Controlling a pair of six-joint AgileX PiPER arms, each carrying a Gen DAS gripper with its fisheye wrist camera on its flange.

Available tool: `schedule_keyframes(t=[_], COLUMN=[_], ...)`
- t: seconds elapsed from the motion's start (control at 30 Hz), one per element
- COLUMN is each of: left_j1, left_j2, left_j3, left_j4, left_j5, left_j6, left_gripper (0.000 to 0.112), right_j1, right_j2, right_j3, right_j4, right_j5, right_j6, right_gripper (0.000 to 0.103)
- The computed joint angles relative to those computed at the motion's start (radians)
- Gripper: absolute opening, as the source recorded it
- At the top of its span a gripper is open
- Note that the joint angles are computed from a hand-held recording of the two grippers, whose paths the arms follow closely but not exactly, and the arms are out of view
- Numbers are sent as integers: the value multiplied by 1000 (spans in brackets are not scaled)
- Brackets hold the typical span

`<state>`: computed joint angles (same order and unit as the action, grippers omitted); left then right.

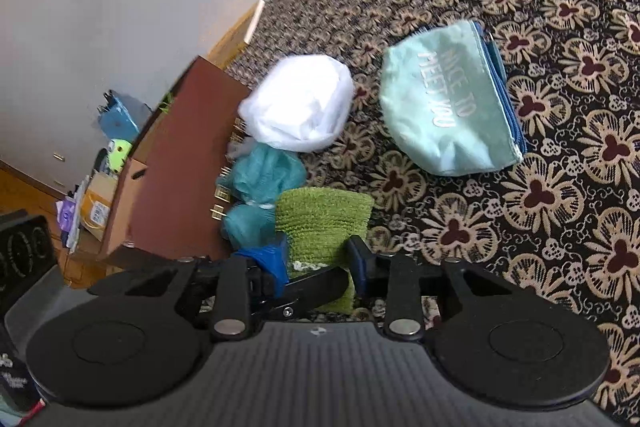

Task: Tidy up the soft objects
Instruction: 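Grasp the green knitted cloth with the right gripper and lift it, then carry the green cloth into the box and open the right gripper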

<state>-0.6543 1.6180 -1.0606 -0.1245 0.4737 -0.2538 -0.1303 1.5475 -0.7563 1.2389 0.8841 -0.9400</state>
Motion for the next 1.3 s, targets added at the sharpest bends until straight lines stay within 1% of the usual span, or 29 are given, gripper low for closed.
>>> schedule_keyframes(t=[0.13, 0.23, 0.3, 0.4, 0.5, 0.53, 0.6, 0.77, 0.87, 0.93, 1.0, 1.07, 1.13, 1.23, 1.27, 1.3], left_j1=[21, 54, 76, 123, 212, 253, 339, 653, 847, 949, 1025, 1080, 1095, 1107, 1114, 1114], left_j2=[-76, -148, -211, -298, -387, -414, -462, -555, -547, -516, -483, -433, -382, -323, -309, -296], left_j3=[17, 21, 20, 15, 11, 9, 9, 53, 73, 85, 96, 102, 107, 112, 115, 114], left_j4=[-97, -182, -199, -205, -222, -228, -237, -390, -473, -505, -526, -534, -527, -489, -481, -460], left_j5=[4, 17, 22, 33, 56, 72, 108, 212, 281, 309, 333, 342, 325, 303, 296, 288], left_j6=[132, 245, 291, 345, 414, 442, 498, 775, 914, 980, 1033, 1068, 1084, 1080, 1084, 1073], left_gripper=[23, 22, 22, 22, 22, 22, 22, 22, 22, 23, 23, 23, 23, 25, 27, 35], right_j1=[-14, 0, 26, 98, 218, 269, 344, 546, 650, 703, 740, 774, 800, 823, 826, 826], right_j2=[-86, -174, -226, -272, -256, -237, -183, 22, 154, 240, 322, 373, 432, 468, 478, 483], right_j3=[20, 20, 16, -32, -121, -155, -217, -418, -539, -615, -693, -740, -799, -829, -837, -839], right_j4=[8, 17, 48, 85, 135, 165, 215, 304, 303, 288, 237, 191, 117, 33, 9, -8], right_j5=[8, -4, -24, -71, -146, -174, -200, -241, -271, -286, -293, -315, -328, -335, -330, -325], right_j6=[31, 82, 96, 116, 109, 87, 47, -17, -20, 13, 76, 117, 187, 282, 312, 336], right_gripper=[15, 15, 15, 16, 16, 16, 16, 16, 17, 17, 17, 17, 17, 17, 19, 19])
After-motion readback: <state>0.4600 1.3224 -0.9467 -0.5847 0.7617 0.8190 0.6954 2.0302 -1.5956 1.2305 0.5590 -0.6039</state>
